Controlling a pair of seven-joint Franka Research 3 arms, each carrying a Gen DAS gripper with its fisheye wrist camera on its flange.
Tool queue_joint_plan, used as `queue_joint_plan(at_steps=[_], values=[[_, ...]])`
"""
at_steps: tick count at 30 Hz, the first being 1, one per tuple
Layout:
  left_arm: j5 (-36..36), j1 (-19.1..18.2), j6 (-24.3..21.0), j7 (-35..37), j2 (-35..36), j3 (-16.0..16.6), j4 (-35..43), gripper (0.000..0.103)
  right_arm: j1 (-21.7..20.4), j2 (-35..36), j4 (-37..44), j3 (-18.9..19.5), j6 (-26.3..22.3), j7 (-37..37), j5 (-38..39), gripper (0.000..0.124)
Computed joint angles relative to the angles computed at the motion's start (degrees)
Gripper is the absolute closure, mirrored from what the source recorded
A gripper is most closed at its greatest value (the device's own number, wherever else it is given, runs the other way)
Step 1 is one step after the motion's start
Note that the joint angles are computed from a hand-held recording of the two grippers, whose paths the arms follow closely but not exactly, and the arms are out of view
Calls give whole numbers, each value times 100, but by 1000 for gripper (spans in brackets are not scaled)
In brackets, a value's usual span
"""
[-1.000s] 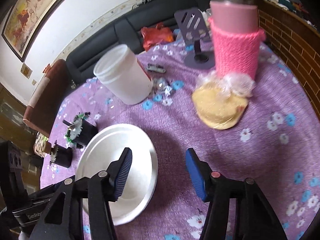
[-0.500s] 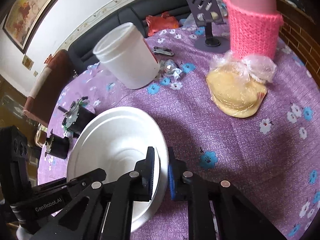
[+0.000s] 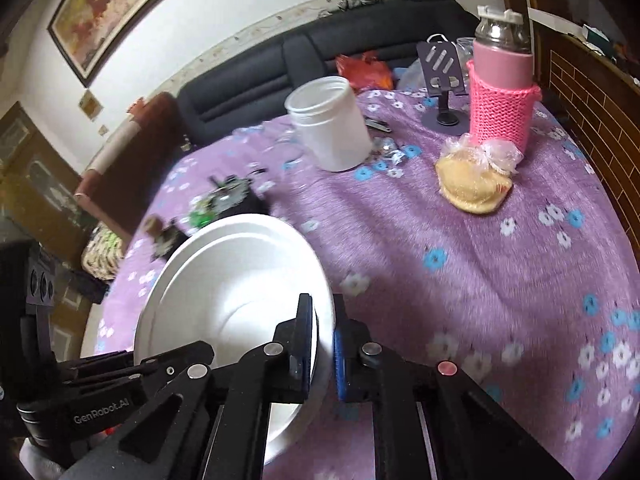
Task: Organize plates and bowls
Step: 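Carry the white foam bowl onto the beige bowls and open the right tool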
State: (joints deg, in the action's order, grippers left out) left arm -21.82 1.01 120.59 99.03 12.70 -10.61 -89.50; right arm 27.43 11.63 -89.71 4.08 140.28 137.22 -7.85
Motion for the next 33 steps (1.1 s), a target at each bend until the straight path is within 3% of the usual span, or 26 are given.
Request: queue_joint_plan(at_steps=[4,10,18,27,33], values=[[-437,129,233,321,-809,111,-925,82,118,-419,-450,133,159,150,-70,114],[-975,43,525,758,-1905,541,-2156,82,271,-816,-856,404,317,512,-308,114],[-1257,-93,904,1243,-3058,1206,-3324,82,571,-727,-571,691,329,754,-566,114],[-978,171,1801,1104,-3868,1802,-4197,82,1286,554,1089,683,258,127,-314,113],[-357,419,2653,755,-4055,1951,-4497,82,1859,2033,3144,531,-353,-547,32,113]])
